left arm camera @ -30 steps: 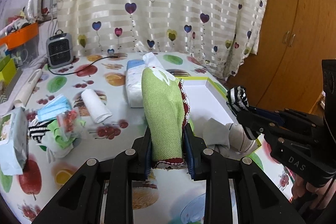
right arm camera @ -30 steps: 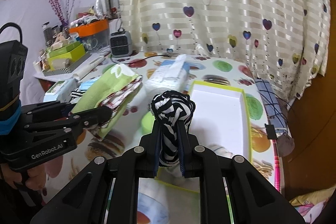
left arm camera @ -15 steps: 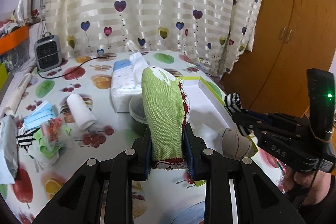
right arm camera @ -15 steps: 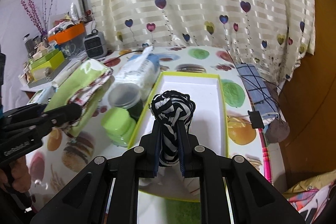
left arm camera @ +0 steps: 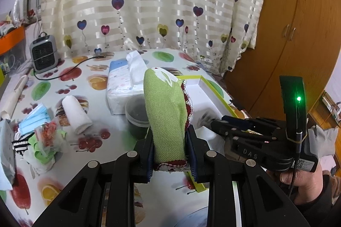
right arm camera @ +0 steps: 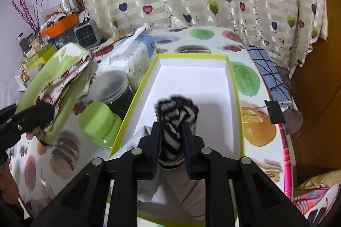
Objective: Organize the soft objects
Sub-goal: 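Carry the striped sock and green towel over the white box, then release the striped sock with the right gripper while the left lowers the green towel into the box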
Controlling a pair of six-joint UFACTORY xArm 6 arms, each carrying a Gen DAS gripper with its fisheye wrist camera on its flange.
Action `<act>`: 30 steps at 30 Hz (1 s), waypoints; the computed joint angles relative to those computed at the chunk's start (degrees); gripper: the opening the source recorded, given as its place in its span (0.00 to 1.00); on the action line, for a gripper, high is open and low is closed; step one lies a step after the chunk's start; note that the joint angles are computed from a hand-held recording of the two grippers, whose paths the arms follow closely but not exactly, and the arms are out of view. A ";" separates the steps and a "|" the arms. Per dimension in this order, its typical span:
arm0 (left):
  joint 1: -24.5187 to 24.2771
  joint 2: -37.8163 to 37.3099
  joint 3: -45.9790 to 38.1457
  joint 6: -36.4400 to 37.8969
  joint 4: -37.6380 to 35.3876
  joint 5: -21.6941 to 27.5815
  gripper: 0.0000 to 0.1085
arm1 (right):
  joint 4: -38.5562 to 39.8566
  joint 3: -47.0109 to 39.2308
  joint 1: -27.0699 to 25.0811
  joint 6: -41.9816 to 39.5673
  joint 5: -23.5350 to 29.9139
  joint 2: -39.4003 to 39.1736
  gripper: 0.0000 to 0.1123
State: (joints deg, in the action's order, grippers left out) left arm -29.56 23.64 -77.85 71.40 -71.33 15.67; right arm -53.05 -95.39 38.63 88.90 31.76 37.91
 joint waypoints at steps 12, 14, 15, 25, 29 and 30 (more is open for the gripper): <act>-1.67 2.77 -3.29 -3.86 5.16 1.55 0.23 | -7.70 7.32 0.01 10.87 0.35 -5.96 0.39; -2.11 3.62 -4.16 -5.30 6.79 2.05 0.23 | -8.38 8.70 0.01 12.40 0.65 -7.16 0.39; -2.30 3.98 -4.54 -5.95 7.48 2.27 0.24 | -8.60 9.28 -0.03 12.96 0.65 -7.61 0.39; -3.84 10.59 -12.38 -14.66 16.60 3.83 0.24 | -11.86 13.88 -0.90 18.35 -1.10 -10.51 0.39; -3.99 14.11 -16.49 -20.13 21.68 5.02 0.26 | -12.67 14.92 -1.29 19.72 -1.98 -10.88 0.39; -4.03 14.69 -17.16 -20.63 22.16 5.27 0.27 | -12.96 15.27 -1.37 20.14 -2.16 -11.06 0.39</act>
